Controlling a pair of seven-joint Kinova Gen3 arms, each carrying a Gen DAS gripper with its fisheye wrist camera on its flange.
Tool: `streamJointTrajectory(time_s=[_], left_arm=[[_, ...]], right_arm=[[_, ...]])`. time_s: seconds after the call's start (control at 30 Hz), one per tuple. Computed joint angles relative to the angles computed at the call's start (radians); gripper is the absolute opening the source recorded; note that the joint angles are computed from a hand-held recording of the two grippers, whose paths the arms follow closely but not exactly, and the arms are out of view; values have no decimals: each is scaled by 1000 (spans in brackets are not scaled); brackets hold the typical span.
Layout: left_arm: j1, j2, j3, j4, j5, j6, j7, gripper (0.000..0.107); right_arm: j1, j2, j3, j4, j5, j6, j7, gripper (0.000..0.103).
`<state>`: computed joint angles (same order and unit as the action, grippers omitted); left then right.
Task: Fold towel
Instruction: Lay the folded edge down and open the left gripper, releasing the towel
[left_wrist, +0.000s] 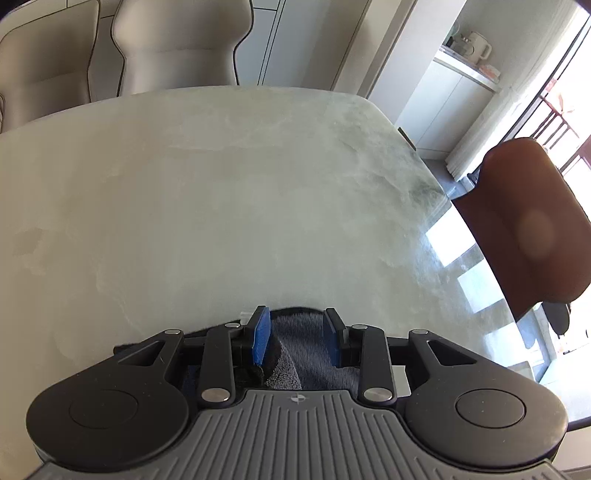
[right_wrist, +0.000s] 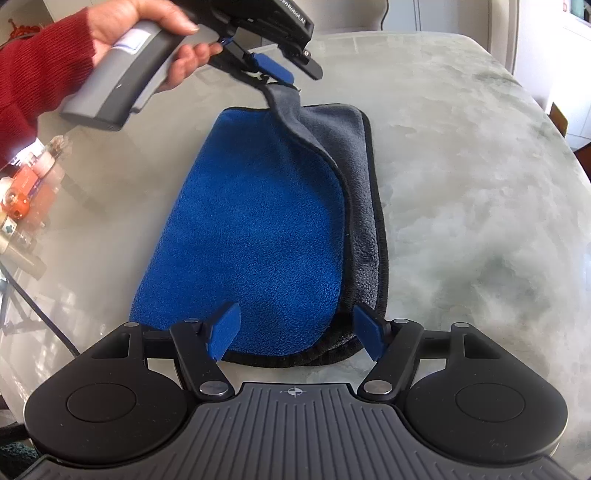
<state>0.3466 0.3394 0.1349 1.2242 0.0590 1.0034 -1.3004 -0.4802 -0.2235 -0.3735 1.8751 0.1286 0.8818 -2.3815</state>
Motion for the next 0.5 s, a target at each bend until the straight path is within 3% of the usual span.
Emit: streamJointTrajectory(time_s=[0.27, 0.43, 0.5], left_arm=[[19, 1, -10, 10, -53, -44, -13, 34], [20, -39, -8, 97, -71, -74, -46, 35], [-8, -67, 5, 153, -45, -122, -65, 35]], right_arm=[[6, -9, 10, 14, 6, -45, 16, 69], [12, 19, 15, 4, 11, -47, 26, 70], [9, 19, 29, 3, 0, -59, 44, 70]])
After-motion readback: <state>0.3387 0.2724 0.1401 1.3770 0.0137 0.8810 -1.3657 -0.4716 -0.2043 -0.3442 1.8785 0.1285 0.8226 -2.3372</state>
